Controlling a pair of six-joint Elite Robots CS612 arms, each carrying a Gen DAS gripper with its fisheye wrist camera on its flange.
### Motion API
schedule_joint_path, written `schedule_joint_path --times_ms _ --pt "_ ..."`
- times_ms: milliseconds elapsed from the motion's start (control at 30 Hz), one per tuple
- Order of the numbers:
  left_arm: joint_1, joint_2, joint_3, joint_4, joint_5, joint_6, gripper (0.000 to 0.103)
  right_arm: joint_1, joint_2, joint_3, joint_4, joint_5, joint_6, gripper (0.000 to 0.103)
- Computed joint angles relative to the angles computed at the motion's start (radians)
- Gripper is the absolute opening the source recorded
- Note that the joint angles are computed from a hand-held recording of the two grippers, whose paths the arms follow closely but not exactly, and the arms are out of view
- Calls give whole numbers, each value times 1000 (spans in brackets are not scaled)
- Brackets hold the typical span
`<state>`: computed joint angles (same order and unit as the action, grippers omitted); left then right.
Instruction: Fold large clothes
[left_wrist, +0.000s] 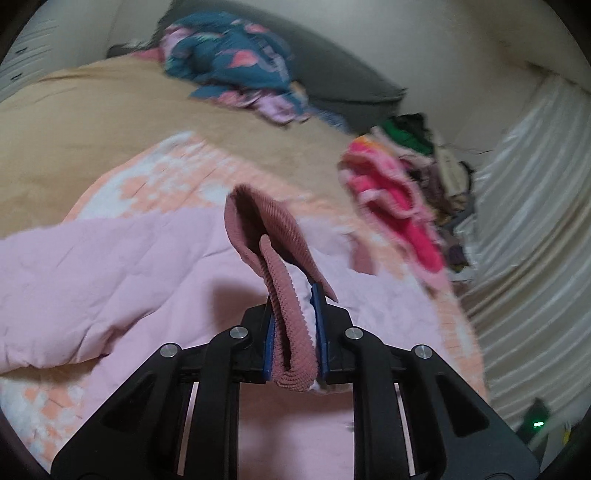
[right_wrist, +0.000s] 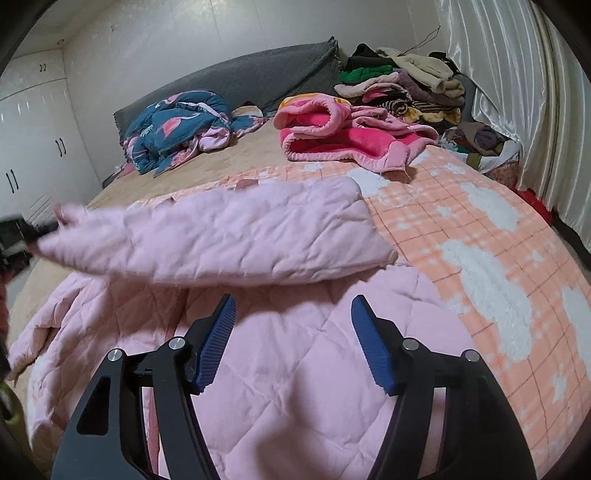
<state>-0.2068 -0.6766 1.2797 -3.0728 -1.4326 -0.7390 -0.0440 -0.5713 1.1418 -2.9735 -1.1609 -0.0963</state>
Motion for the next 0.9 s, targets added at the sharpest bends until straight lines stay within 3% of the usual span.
schedule_joint_path --times_ms 133,300,600,733,900 --pt "15 25 -17 112 0 -39 10 9 22 -62 47 -23 -6 64" --pt "18 41 -38 218 21 -58 13 25 75 -192 179 -35 -55 64" --pt "8 37 -41 307 74 -21 17 60 189 -429 426 -155 -157 68" --pt "7 43 -54 336 81 -12 21 51 246 -533 567 -146 -106 68" --pt "2 45 -59 349 84 9 22 38 271 -557 581 -96 -31 68"
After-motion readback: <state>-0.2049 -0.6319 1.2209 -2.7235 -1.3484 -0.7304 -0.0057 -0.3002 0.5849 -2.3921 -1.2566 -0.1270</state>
